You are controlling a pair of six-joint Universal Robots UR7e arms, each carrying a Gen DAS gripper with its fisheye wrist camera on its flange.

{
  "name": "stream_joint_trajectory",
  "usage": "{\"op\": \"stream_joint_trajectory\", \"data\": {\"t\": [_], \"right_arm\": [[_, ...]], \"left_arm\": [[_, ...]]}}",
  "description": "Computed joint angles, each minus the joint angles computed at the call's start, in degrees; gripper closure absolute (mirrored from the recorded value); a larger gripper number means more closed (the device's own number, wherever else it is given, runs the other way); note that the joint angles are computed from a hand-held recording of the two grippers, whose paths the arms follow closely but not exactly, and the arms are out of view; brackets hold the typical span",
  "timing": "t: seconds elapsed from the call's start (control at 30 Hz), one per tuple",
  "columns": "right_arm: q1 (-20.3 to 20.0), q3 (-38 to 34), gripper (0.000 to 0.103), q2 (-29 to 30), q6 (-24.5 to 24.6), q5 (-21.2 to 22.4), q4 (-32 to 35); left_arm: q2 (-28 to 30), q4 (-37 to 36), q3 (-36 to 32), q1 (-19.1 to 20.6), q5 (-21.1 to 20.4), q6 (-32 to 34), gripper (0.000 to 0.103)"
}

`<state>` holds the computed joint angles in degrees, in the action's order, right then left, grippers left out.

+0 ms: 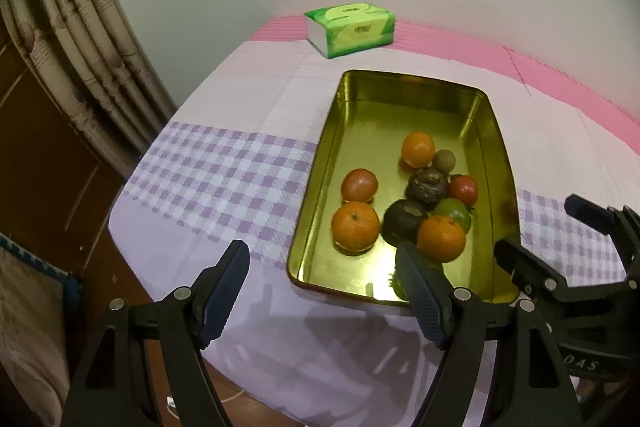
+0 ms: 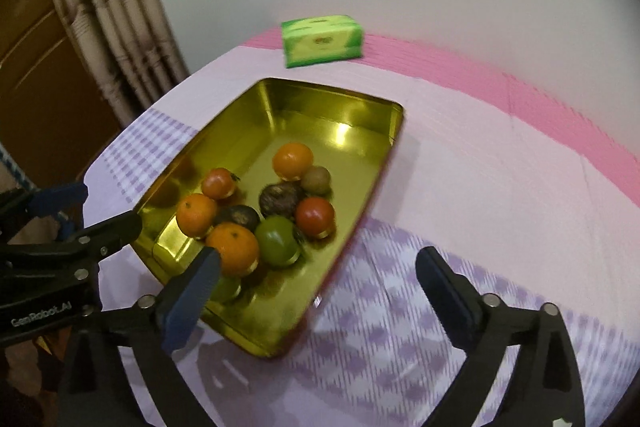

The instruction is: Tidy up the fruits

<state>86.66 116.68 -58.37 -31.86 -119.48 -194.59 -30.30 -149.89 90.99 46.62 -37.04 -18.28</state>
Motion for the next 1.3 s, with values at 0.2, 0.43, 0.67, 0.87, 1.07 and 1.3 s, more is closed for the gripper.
{"op": "stream_joint_trajectory", "data": {"t": [0.2, 0.43, 0.67, 0.87, 1.07, 1.3], "right_arm": [[-0.28, 1.48, 0.003, -0.64, 0.85, -1.48, 0.6], [0.14, 1.77, 0.003, -0.28, -0.03, -2.29, 0.43], [0.34, 1.67, 0.003, -0.01, -0.13, -2.77, 0.54], [0.37, 1.43, 0.003, 0.16, 0.04, -3.29, 0.55], [0.32, 1.38, 0.002, 0.12, 0.23, -3.41, 0.87], [0.4, 1.25, 0.002, 0.24, 0.29, -3.79, 1.2]], "left_arm": [[0.51, -0.62, 0.07, -0.44, 0.47, 1.28, 0.027], [0.65, -0.55, 0.08, -0.55, 0.67, 1.26, 0.027], [0.6, -0.41, 0.11, -0.5, 0.68, 1.3, 0.027], [0.61, 0.0, 0.1, -0.39, 0.87, 1.12, 0.027], [0.66, 0.16, 0.05, -0.31, 0.95, 0.98, 0.027], [0.67, 0.46, 0.13, -0.27, 1.08, 0.85, 0.027]]}}
